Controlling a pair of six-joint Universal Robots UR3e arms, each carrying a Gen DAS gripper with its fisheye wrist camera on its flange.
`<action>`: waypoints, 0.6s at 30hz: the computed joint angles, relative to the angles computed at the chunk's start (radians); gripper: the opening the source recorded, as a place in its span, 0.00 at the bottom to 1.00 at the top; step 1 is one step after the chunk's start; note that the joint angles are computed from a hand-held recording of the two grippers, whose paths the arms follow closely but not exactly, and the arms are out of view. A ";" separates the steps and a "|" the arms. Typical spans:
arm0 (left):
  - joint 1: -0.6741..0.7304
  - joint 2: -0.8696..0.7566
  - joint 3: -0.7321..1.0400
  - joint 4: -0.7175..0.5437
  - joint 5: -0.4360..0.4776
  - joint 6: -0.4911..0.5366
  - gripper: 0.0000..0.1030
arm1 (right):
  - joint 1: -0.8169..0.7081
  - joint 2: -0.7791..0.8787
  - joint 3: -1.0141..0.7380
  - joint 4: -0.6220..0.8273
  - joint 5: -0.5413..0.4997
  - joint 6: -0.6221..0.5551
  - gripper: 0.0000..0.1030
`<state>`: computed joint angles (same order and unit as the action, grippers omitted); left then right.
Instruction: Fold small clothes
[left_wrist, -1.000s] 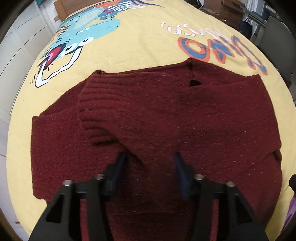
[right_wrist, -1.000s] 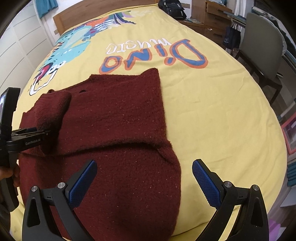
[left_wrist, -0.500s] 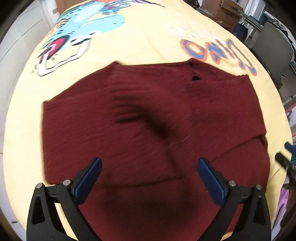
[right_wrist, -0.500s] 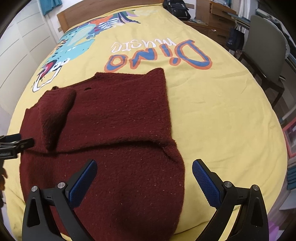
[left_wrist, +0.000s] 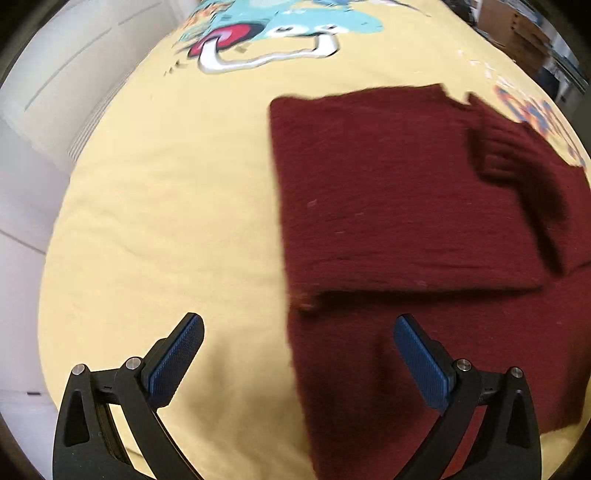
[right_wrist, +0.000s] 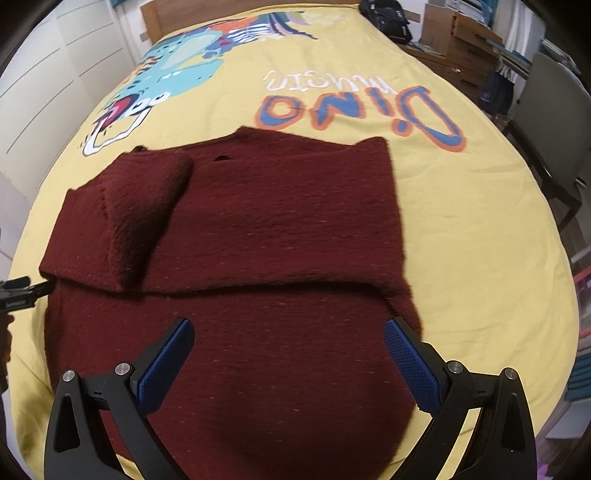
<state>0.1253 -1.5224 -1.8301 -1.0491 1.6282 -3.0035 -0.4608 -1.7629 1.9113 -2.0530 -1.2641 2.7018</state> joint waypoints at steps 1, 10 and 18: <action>0.010 -0.015 -0.005 0.014 -0.011 0.004 0.98 | 0.019 0.010 -0.005 -0.005 -0.010 0.009 0.99; -0.007 -0.146 0.016 0.142 -0.043 0.019 0.68 | 0.172 0.102 -0.089 -0.049 -0.081 0.080 0.99; -0.019 -0.194 0.081 0.119 -0.088 0.024 0.16 | 0.395 0.328 -0.362 -0.068 -0.120 0.159 0.99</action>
<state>0.1060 -1.7166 -1.7493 -0.9301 1.5404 -2.9794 -0.0658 -1.4344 1.5492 -2.1207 -1.3837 2.8609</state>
